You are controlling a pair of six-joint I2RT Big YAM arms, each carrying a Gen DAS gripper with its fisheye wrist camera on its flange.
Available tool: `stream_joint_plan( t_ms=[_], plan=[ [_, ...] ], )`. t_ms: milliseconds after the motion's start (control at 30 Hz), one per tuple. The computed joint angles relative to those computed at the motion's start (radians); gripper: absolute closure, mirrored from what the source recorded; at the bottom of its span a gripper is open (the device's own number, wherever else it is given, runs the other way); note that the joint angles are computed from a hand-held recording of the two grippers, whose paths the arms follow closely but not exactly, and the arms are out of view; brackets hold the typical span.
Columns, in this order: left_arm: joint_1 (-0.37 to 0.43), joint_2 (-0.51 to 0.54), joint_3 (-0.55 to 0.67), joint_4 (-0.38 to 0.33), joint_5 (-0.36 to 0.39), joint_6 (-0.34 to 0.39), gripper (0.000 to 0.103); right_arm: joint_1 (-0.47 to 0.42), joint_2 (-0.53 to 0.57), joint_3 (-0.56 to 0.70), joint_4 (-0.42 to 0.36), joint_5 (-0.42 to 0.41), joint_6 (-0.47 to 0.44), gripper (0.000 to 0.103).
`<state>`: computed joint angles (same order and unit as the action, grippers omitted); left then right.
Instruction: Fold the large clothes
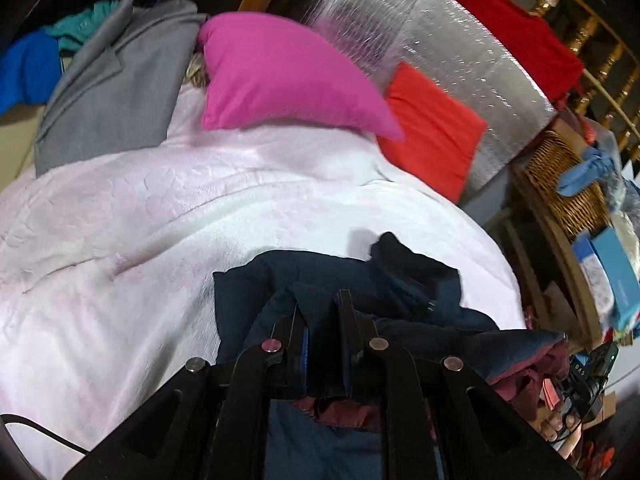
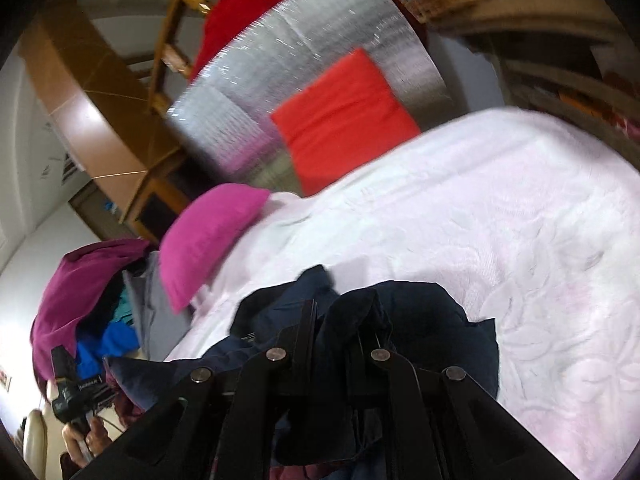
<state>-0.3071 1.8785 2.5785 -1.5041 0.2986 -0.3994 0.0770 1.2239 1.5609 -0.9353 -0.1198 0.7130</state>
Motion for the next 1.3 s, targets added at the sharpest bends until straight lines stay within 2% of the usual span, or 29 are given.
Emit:
stream_joint_plan(
  t_ms=[67,167,200,267,300,367,433,467,500,533,567,633,667,767,800,833,900,967,1033,1100,1200,1233,1267,1300],
  plan=[
    [0.002,0.042,0.026,0.004,0.006,-0.018,0.090,-0.014,0.037,-0.010,0.024,-0.008,0.009,0.092],
    [0.004,0.123,0.113,-0.032,0.015,-0.035,0.086,-0.038,0.084,-0.026,0.051,-0.045,0.067,0.089],
    [0.005,0.151,0.145,-0.049,0.019,-0.045,0.086,-0.046,0.094,-0.030,0.057,-0.063,0.091,0.086],
    [0.009,0.197,0.201,-0.082,0.043,-0.071,0.081,-0.069,0.109,-0.050,0.089,-0.118,0.146,0.073],
    [0.013,0.187,0.163,-0.055,0.064,-0.091,0.079,-0.078,0.108,-0.066,0.116,-0.138,0.172,0.069],
    [0.027,0.118,0.011,0.058,0.117,-0.146,0.073,-0.101,0.095,-0.115,0.210,-0.187,0.242,0.037],
    [0.039,0.034,-0.154,0.198,0.155,-0.205,0.068,-0.114,0.058,-0.177,0.326,-0.163,0.315,0.018],
    [0.046,-0.021,-0.255,0.295,0.172,-0.244,0.055,-0.113,0.041,-0.194,0.353,-0.126,0.333,0.014],
    [0.048,-0.058,-0.313,0.358,0.160,-0.270,0.044,-0.115,0.027,-0.206,0.371,-0.100,0.338,0.014],
    [0.046,-0.076,-0.326,0.371,0.119,-0.274,0.023,-0.118,0.025,-0.205,0.375,-0.105,0.332,0.014],
    [0.046,-0.108,-0.355,0.408,0.073,-0.270,0.020,-0.120,0.023,-0.202,0.374,-0.119,0.321,0.014],
    [0.050,-0.158,-0.414,0.492,0.062,-0.277,0.020,-0.108,0.023,-0.188,0.351,-0.111,0.297,0.014],
    [0.049,-0.176,-0.420,0.498,0.045,-0.273,0.019,-0.097,0.027,-0.168,0.320,-0.100,0.264,0.014],
    [0.034,-0.184,-0.405,0.421,-0.013,-0.228,0.017,-0.059,0.047,-0.094,0.199,-0.026,0.152,0.014],
    [0.027,-0.186,-0.406,0.377,-0.035,-0.215,0.017,-0.045,0.054,-0.072,0.160,0.006,0.120,0.014],
    [0.016,-0.173,-0.384,0.294,-0.070,-0.206,0.017,-0.035,0.057,-0.060,0.132,0.034,0.101,0.014],
    [0.001,-0.175,-0.398,0.208,-0.109,-0.216,0.017,-0.023,0.061,-0.043,0.094,0.065,0.086,0.014],
    [-0.021,-0.200,-0.444,0.190,-0.144,-0.233,0.017,-0.004,0.068,-0.024,0.056,0.081,0.059,0.015],
    [-0.043,-0.217,-0.457,0.189,-0.196,-0.234,0.017,0.038,0.092,0.026,0.022,0.067,-0.037,0.016],
    [-0.076,-0.246,-0.484,0.225,-0.282,-0.232,0.017,0.090,0.113,0.069,0.002,0.085,-0.134,0.019],
    [-0.111,-0.241,-0.473,0.232,-0.381,-0.195,0.017,0.154,0.160,0.134,-0.035,0.039,-0.249,0.037],
    [-0.121,-0.230,-0.462,0.228,-0.410,-0.181,0.017,0.166,0.185,0.161,-0.052,0.020,-0.268,0.049],
    [-0.129,-0.213,-0.445,0.220,-0.434,-0.164,0.017,0.179,0.219,0.195,-0.076,-0.003,-0.285,0.056],
    [-0.137,-0.201,-0.437,0.215,-0.455,-0.153,0.017,0.188,0.243,0.214,-0.090,-0.006,-0.290,0.056]
  ],
)
